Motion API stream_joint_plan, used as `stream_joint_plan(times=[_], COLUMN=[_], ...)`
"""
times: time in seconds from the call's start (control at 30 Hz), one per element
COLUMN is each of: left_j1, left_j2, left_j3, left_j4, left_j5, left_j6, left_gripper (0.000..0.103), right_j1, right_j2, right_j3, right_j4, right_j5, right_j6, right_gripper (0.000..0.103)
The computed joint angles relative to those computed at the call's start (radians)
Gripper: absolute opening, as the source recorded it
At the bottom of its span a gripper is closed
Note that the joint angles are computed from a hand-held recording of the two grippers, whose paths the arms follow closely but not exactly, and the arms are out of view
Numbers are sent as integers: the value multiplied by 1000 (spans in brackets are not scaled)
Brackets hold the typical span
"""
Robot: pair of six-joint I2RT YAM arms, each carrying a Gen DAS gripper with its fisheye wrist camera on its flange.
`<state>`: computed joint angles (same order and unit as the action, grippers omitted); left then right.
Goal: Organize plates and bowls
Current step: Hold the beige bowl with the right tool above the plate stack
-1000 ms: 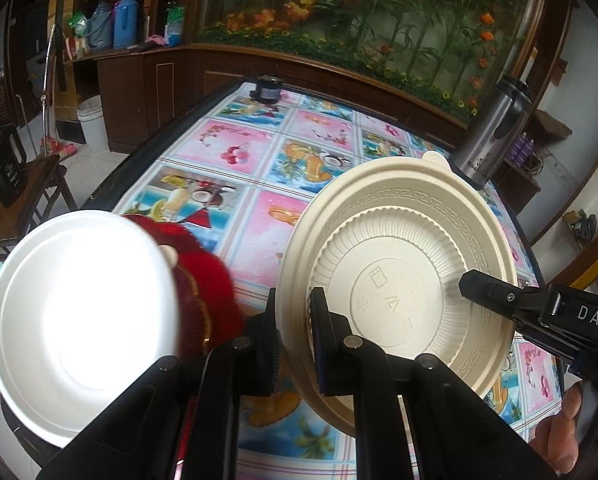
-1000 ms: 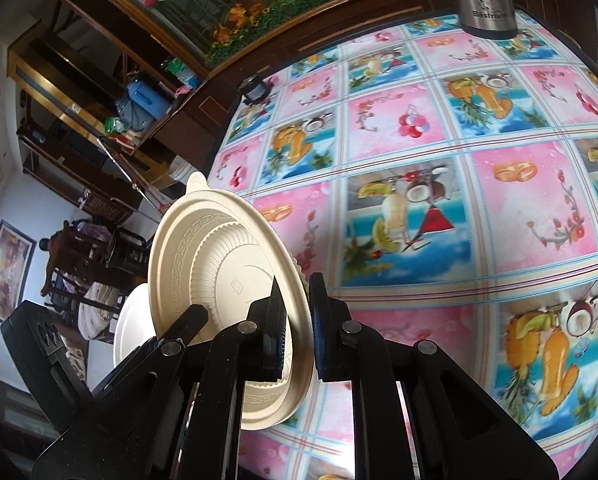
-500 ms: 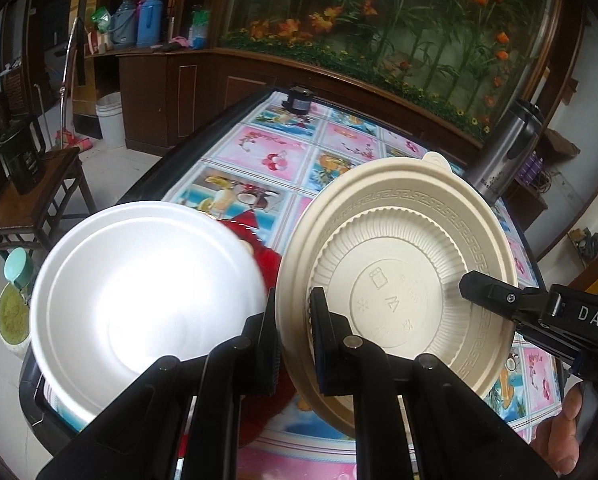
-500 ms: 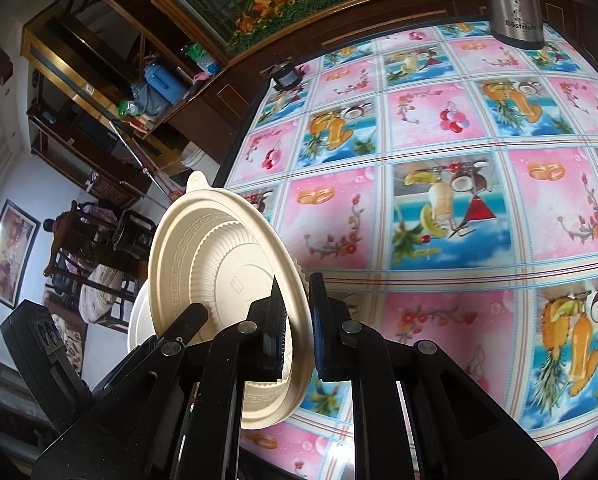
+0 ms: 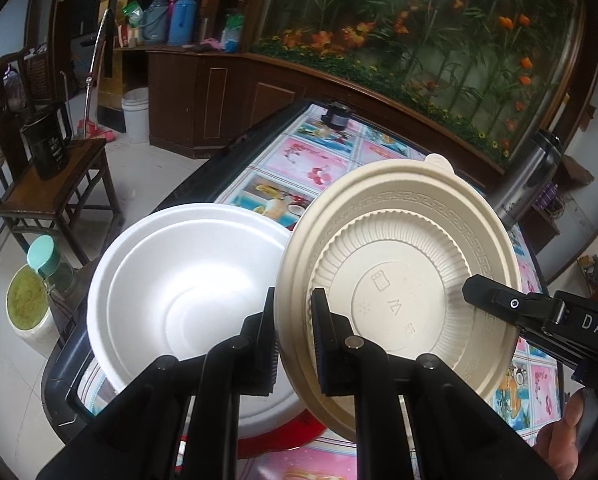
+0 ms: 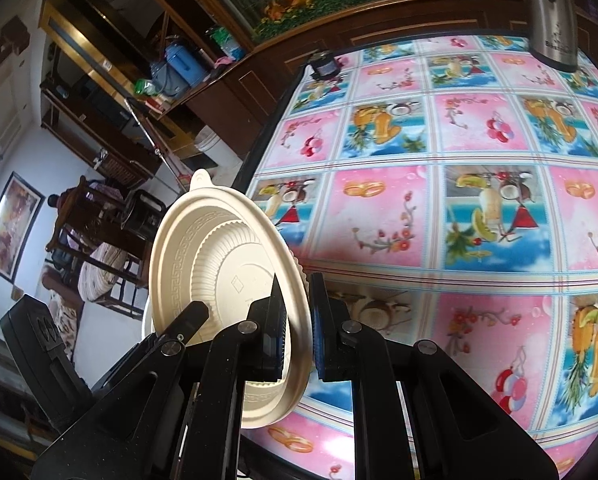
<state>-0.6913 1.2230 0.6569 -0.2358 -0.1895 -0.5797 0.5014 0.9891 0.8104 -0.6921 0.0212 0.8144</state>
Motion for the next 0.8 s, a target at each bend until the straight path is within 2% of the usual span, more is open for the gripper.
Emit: stream_joint_plan(times=[0.23,0.4,0.53,0.8], left_j1=[41,88,97,174], left_j2=[-30,-71,-96,-210], left_j3=[-20,-28,-5,93], left_j4=[-5,-16,-47,-189], left_j5=[15,92,108,26], left_j6=[6,15,38,135], left_gripper=[14,13,13,13], right_j1=[51,90,106,132], right_j2=[62,83,74,141], right_j3=[33,68,95,217], right_j4=[26,19,-2,28], right_j5=[20,50,74,54], right_j6=[14,21,14,16], right_gripper=[11,11,11,11])
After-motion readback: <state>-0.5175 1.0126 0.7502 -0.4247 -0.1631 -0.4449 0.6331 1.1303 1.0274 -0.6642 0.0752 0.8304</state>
